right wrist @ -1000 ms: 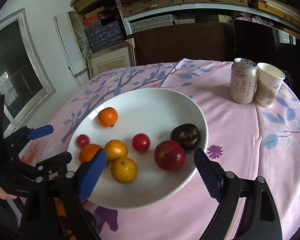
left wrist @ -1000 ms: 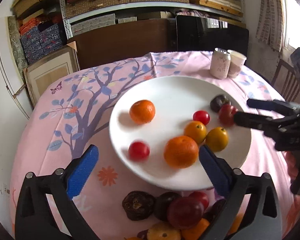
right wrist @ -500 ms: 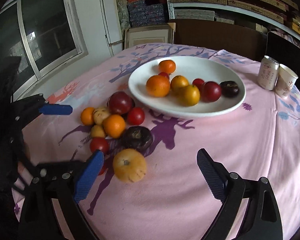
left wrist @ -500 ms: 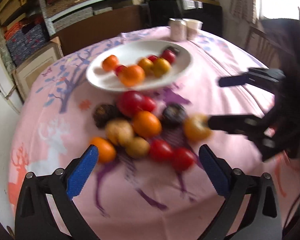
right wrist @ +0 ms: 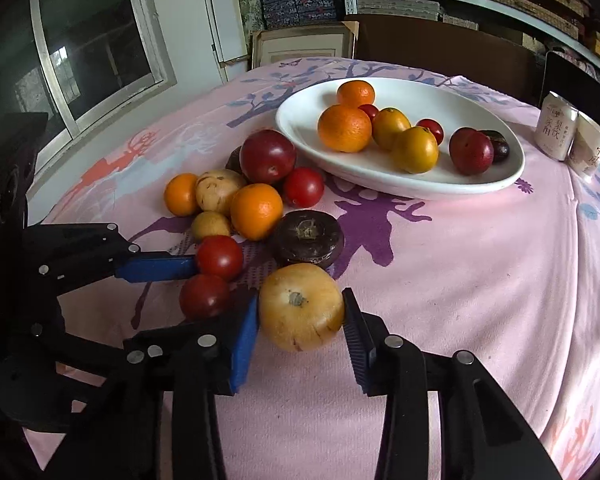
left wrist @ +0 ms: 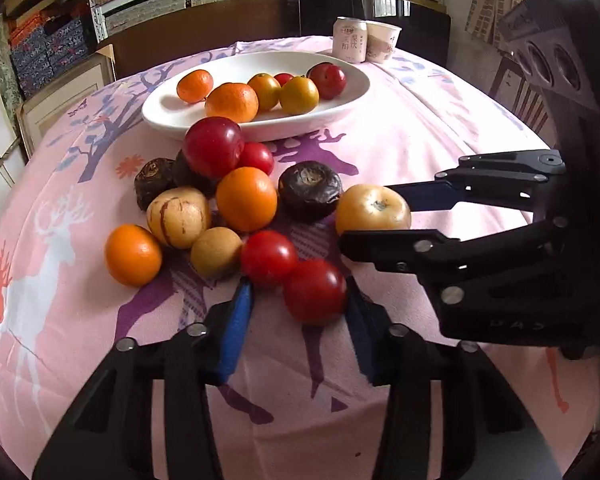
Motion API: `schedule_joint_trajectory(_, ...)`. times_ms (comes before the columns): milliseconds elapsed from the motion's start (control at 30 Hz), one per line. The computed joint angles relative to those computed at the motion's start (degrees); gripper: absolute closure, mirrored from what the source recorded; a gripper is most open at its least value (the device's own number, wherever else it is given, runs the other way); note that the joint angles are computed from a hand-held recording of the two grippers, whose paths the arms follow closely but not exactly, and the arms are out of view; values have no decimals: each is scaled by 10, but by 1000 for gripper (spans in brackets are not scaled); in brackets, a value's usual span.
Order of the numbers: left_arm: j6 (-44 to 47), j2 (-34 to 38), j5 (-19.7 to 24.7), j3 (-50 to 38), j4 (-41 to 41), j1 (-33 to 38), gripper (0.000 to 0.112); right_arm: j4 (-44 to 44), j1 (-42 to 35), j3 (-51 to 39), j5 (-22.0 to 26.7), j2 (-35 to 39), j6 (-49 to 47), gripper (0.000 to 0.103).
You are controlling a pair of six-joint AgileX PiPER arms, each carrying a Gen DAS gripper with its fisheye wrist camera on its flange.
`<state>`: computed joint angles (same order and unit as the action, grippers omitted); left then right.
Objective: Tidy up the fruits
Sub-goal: 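Grasp a red tomato with the left tool while the right tool grasps a yellow pear, place both on plate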
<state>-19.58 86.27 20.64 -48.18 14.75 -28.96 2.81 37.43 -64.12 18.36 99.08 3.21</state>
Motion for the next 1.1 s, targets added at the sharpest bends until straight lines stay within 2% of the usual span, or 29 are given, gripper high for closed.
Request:
schedule_joint_trajectory(33, 25, -5, -1, 3, -28, 2, 85, -2, 0, 5, -2, -4, 10, 62)
schedule_joint_trajectory(167, 111, -20, 3, 12, -130, 19, 85, 44, -18, 32, -22, -28, -13, 62)
schedule_joint_trajectory(267, 138, -34, 6, 22, -173, 27, 85, 15, -24, 61, -49, -55, 25, 62)
schedule_joint_trajectory(300, 157, -41, 7, 26, -196, 31, 85, 34, -32, 67, -55, -62, 10, 62)
schedule_joint_trajectory(467, 290, -105, 22, 37, -320, 50, 86, 85, -63, 90, -79, -102, -25, 62)
schedule_joint_trajectory(533, 260, -111, 30, 11, -274, 47, 86, 92, -77, 70, -68, -99, -33, 62)
schedule_joint_trajectory(633, 179, -77, 36, -47, -187, 54, 85, 87, -99, -15, 5, -56, -35, 62)
schedule_joint_trajectory(700, 142, -26, 51, -106, -151, 77, 85, 77, -108, -76, 52, -23, -39, 62)
schedule_joint_trajectory(800, 76, 55, 74, -194, -76, 106, 85, 26, -107, -161, 84, 30, -19, 62)
schedule_joint_trajectory(867, 92, 102, 83, -249, -100, 134, 85, -4, -105, -209, 111, 62, 1, 62)
schedule_joint_trajectory(933, 129, 130, 88, -286, -134, 154, 85, 7, -114, -237, 126, 86, -23, 62)
schedule_joint_trajectory(1033, 161, 163, 87, -322, -140, 162, 85, 4, -121, -248, 107, 107, -35, 62)
schedule_joint_trajectory(1100, 205, 184, 96, -344, -185, 171, 84, -15, -118, -259, 109, 120, -31, 62)
